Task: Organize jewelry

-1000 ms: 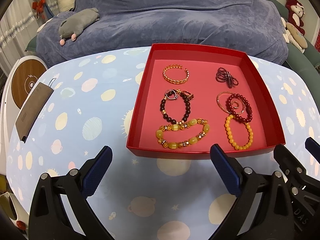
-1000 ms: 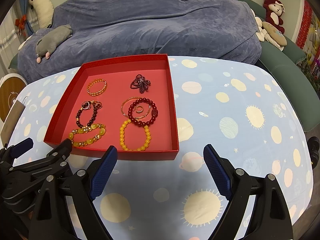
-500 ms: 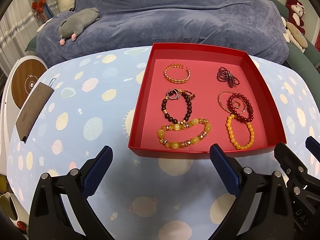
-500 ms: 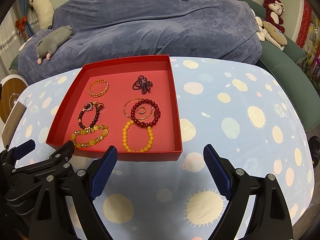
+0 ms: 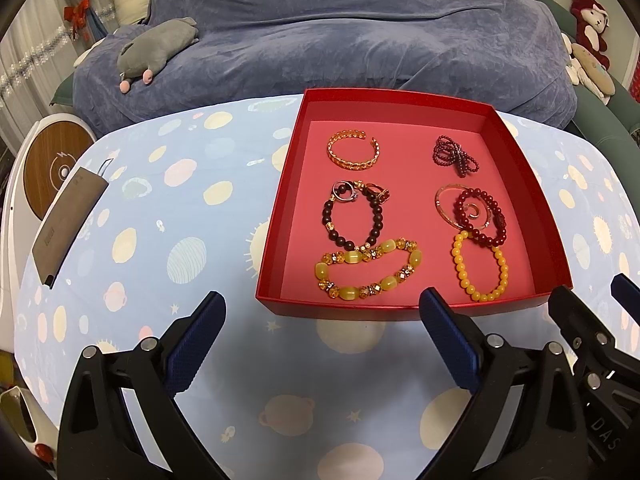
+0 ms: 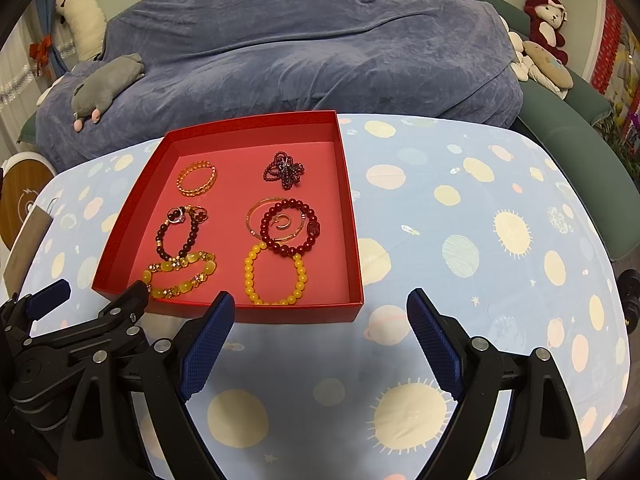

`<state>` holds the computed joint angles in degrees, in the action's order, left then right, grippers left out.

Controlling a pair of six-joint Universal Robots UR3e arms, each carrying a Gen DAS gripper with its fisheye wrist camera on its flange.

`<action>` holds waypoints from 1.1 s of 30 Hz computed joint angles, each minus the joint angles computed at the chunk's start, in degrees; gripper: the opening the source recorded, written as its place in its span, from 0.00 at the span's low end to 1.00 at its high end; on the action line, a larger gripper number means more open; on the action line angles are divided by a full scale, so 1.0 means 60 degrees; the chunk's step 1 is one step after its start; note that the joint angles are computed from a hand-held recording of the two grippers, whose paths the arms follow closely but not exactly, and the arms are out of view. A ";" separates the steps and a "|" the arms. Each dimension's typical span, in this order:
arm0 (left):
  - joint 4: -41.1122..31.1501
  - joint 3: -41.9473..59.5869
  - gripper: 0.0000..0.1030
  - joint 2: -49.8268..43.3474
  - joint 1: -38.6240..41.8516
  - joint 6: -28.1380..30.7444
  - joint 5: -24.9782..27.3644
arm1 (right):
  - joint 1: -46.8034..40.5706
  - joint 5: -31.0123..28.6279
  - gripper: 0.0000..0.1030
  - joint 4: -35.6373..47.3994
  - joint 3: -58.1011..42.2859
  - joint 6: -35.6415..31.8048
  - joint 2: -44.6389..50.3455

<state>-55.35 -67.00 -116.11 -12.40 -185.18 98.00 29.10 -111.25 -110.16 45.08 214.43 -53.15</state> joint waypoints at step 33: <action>0.0047 0.0046 0.89 -0.0058 -0.0034 0.0017 0.0077 | -0.0046 0.0063 0.82 -0.0089 0.0182 -0.0016 -0.0086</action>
<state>-55.07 -66.72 -116.46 -12.60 -185.08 98.46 28.83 -110.88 -110.69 46.18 214.34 -53.66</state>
